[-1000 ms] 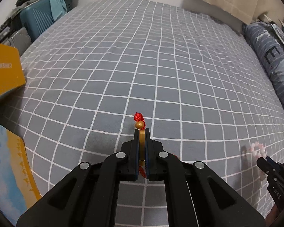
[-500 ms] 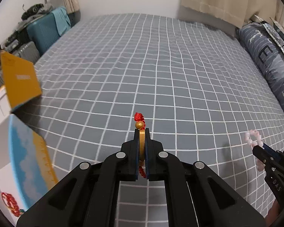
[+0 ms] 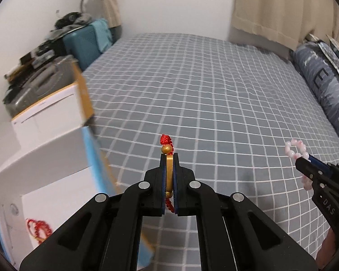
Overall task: Organize jewelry
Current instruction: 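Lift both bracelets and carry them over the white box, then open both tools to drop the bracelets into the box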
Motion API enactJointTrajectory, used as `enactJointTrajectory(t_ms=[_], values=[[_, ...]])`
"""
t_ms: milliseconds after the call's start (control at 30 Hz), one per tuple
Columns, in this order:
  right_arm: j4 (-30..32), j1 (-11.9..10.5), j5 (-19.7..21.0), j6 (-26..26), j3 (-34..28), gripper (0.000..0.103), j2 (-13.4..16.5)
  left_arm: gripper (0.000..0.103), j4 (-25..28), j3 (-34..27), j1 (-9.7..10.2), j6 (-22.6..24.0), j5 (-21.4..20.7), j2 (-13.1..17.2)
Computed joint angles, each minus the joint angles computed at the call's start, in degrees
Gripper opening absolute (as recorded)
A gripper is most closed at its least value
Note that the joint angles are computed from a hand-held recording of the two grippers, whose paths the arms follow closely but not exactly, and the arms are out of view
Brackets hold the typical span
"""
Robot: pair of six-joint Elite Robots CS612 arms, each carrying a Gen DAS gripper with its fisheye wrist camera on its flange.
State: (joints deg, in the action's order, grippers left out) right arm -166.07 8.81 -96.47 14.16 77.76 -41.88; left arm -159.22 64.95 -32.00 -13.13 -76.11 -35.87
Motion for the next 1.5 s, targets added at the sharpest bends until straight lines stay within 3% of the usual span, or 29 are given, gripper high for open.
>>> enactJointTrajectory(t_ms=[300, 633, 967, 1333, 1433, 1500], values=[[1.9, 4.3, 2.5, -4.1, -6.9, 0.018, 2.3, 0.004, -4.4, 9.8, 3.13, -2.8, 3.6, -6.4], [5.5, 9.4, 5.0, -9.5, -16.9, 0.018, 7.1, 0.004, -5.3, 16.3, 7.84, -7.7, 5.9, -10.4], [14.3, 12.6, 6.4, -12.7, -26.3, 0.018, 13.3, 0.004, -2.5, 18.2, 10.57, -11.9, 4.5, -9.3], [21.2, 12.9, 5.2, -11.9, -31.2, 0.018, 16.5, 0.004, 1.0, 16.6, 11.6, -12.6, 2.2, -7.1], [20.3, 13.0, 4.6, -11.5, -30.1, 0.022, 16.1, 0.007, 1.6, 16.2, 11.71, -12.8, 1.6, -6.7], [19.3, 13.0, 5.0, -11.5, -29.8, 0.038, 16.0, 0.009, 1.0, 16.5, 11.77, -13.3, 1.0, -6.9]])
